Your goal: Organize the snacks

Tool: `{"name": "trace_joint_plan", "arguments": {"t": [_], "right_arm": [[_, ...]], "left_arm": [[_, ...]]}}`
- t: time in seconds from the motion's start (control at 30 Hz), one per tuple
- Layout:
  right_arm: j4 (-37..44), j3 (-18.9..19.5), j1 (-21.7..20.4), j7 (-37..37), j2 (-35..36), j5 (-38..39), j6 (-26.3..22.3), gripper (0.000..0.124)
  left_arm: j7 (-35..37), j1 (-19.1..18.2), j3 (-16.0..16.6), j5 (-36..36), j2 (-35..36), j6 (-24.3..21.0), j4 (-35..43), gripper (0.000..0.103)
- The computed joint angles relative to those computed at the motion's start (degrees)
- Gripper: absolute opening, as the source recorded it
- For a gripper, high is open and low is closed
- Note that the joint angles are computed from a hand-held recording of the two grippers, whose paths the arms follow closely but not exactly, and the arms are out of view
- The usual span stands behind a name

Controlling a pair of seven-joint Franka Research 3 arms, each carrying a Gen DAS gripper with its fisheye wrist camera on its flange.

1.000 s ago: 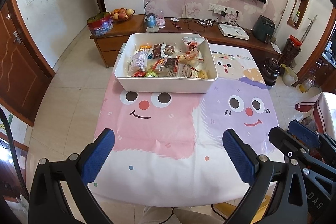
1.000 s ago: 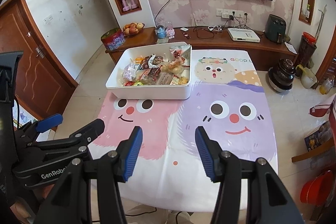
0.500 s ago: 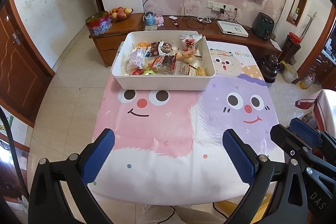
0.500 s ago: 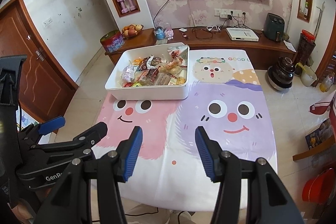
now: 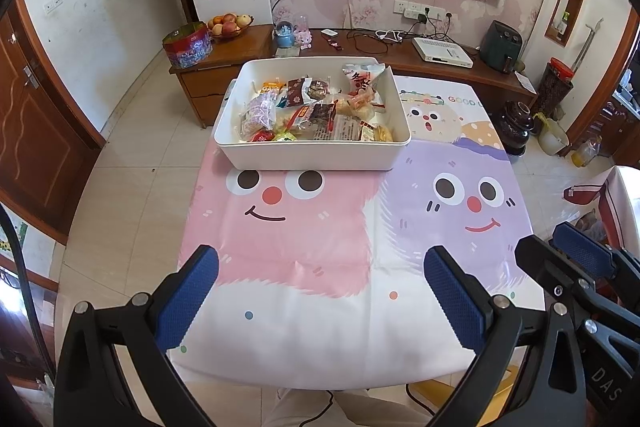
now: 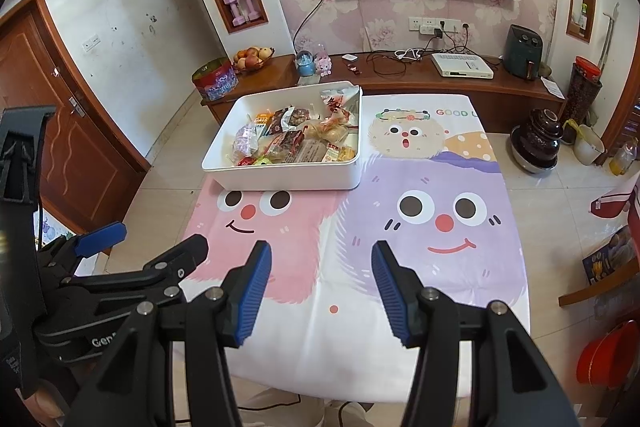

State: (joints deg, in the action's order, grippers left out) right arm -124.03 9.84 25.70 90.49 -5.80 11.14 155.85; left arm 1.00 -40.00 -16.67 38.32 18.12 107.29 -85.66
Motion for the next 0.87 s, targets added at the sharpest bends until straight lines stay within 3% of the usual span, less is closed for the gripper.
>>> {"name": "trace_joint_plan", "arguments": {"t": [0.87], "right_arm": [[-0.16, 0.0, 0.07, -0.04, -0.11, 0.19, 0.17, 0.053]], "left_arm": [[0.12, -0.18, 0.06, 0.04, 0.17, -0.25, 0.4, 0.102]]}}
